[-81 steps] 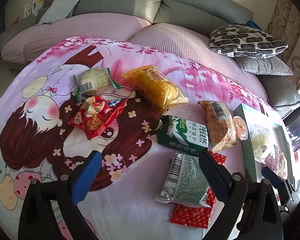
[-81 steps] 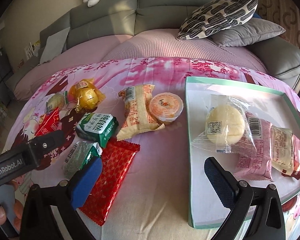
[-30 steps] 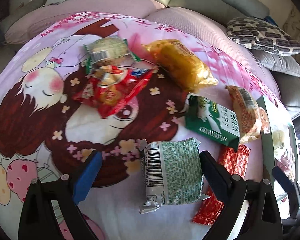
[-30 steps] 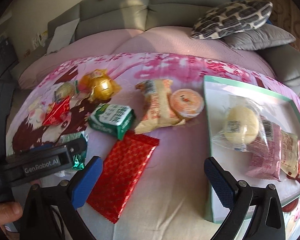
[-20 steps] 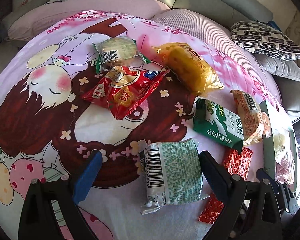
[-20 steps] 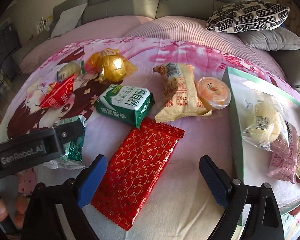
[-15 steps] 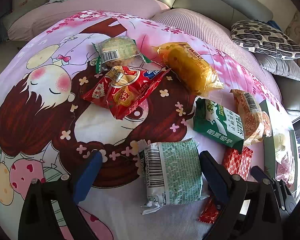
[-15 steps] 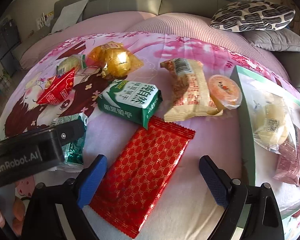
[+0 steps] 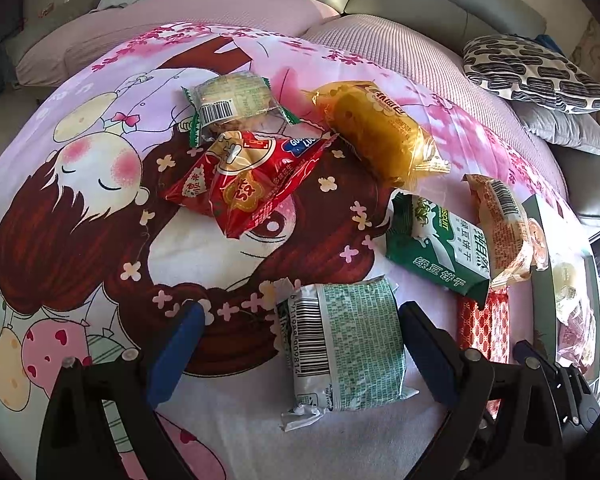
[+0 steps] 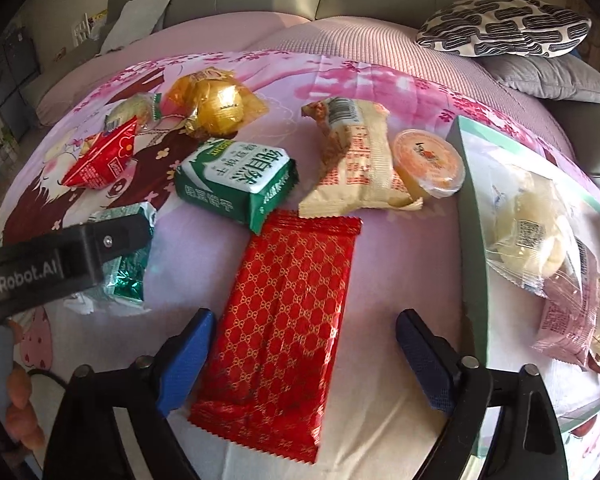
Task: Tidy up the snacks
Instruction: 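Grasp the red patterned packet with the right gripper while the left grasps the green-white barcode packet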
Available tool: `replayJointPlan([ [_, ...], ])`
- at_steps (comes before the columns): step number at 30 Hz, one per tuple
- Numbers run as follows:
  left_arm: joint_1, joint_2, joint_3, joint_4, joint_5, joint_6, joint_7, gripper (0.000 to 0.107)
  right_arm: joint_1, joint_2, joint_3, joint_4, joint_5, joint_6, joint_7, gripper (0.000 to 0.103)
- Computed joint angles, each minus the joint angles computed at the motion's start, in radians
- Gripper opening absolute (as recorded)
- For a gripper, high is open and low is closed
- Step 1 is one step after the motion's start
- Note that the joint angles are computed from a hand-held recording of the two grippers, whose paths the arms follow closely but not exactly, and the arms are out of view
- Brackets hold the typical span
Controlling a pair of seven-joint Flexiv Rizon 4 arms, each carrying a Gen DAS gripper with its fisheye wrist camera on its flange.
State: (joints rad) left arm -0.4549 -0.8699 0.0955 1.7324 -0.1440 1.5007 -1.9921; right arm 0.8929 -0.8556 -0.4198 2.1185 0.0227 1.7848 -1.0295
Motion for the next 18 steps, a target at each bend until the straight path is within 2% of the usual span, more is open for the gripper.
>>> replayJointPlan([
  [3,-0.015,-0.004,0.016,-0.013,0.006,-0.017,-0.003,0.097,0.005,-0.001,-0.006,0.006,0.006,0.005,0.000,0.081],
  [6,-0.011,-0.008,0.006,-0.023,0.019,-0.022,0.009,0.097,-0.008,0.003,0.011,0.009,0.011,0.023,-0.004,0.069],
  [8,0.005,-0.010,-0.019,-0.027,0.025,-0.014,0.031,0.086,-0.002,0.001,0.004,0.011,0.024,0.028,-0.003,0.064],
  [11,0.002,-0.013,-0.019,-0.032,0.027,-0.008,0.042,0.071,-0.009,0.004,0.011,0.010,0.040,0.036,0.004,0.056],
  [14,0.007,-0.015,-0.027,-0.030,0.021,0.008,0.048,0.062,-0.015,0.008,0.017,0.010,0.050,0.042,0.006,0.054],
  [18,0.012,-0.015,-0.035,-0.018,0.009,0.033,0.053,0.058,-0.029,0.017,0.030,0.012,0.056,0.048,0.006,0.052],
])
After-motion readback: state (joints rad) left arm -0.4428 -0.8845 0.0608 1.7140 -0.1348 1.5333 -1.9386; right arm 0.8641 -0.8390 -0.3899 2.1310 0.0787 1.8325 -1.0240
